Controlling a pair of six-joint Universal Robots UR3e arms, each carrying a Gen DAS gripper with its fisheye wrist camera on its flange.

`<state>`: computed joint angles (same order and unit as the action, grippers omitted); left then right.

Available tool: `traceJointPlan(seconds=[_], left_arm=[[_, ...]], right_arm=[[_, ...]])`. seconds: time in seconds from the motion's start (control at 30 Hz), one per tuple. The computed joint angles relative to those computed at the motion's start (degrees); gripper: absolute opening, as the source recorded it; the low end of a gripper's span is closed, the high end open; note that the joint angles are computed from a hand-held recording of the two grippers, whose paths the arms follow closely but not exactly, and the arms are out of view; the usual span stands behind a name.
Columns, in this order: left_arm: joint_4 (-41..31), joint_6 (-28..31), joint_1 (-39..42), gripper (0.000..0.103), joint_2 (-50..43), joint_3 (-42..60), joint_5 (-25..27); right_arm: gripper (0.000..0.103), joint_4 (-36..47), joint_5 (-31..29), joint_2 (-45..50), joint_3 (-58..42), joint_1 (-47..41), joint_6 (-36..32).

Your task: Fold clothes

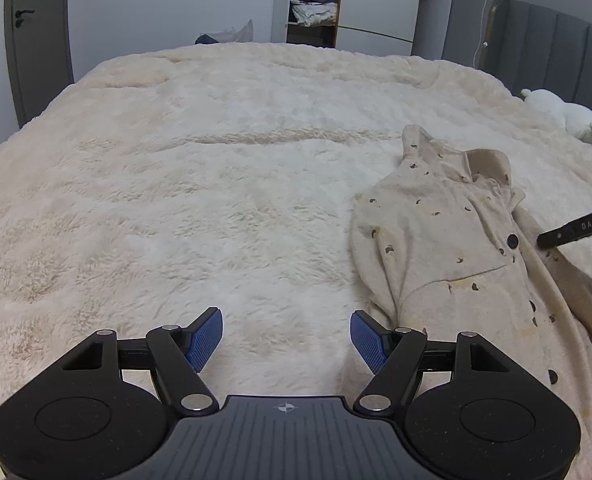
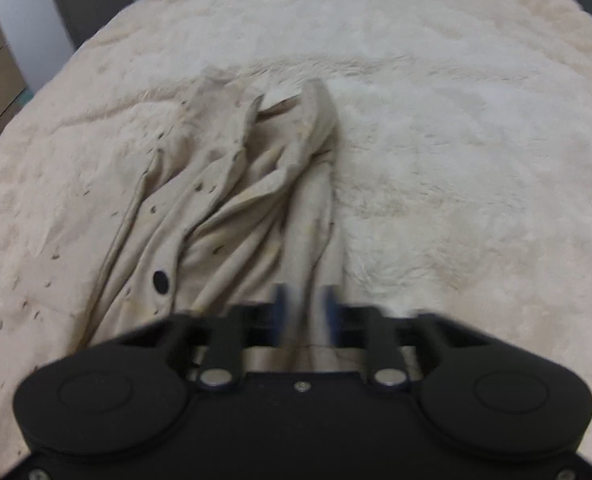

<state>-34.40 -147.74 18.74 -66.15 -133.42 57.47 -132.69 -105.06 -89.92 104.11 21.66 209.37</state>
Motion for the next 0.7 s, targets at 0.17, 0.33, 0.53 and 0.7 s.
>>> traceJointPlan(seconds=[0.17, 0.33, 0.53, 0.7], left_arm=[[1.2, -0.5, -0.7, 0.066, -0.7, -0.1, 0.7], [2.5, -0.9, -1.9, 0.066, -1.7, 0.0, 1.3], [3.9, -1.2, -2.6, 0.066, -3.0, 0.0, 2.3], [4.2, -1.2, -2.5, 0.066, -3.4, 0.1, 2.2]], right_arm=[[0.000, 6.4, -8.4, -2.8, -3.4, -1.9, -2.5], [0.000, 10.3, -14.6, -4.8, -7.6, -10.3, -8.0], [0.034, 11.8, -16.9, 3.0, -14.4, -6.5, -7.0], [0.035, 3.7, -2.4, 7.1, -15.8, -6.1, -3.2]])
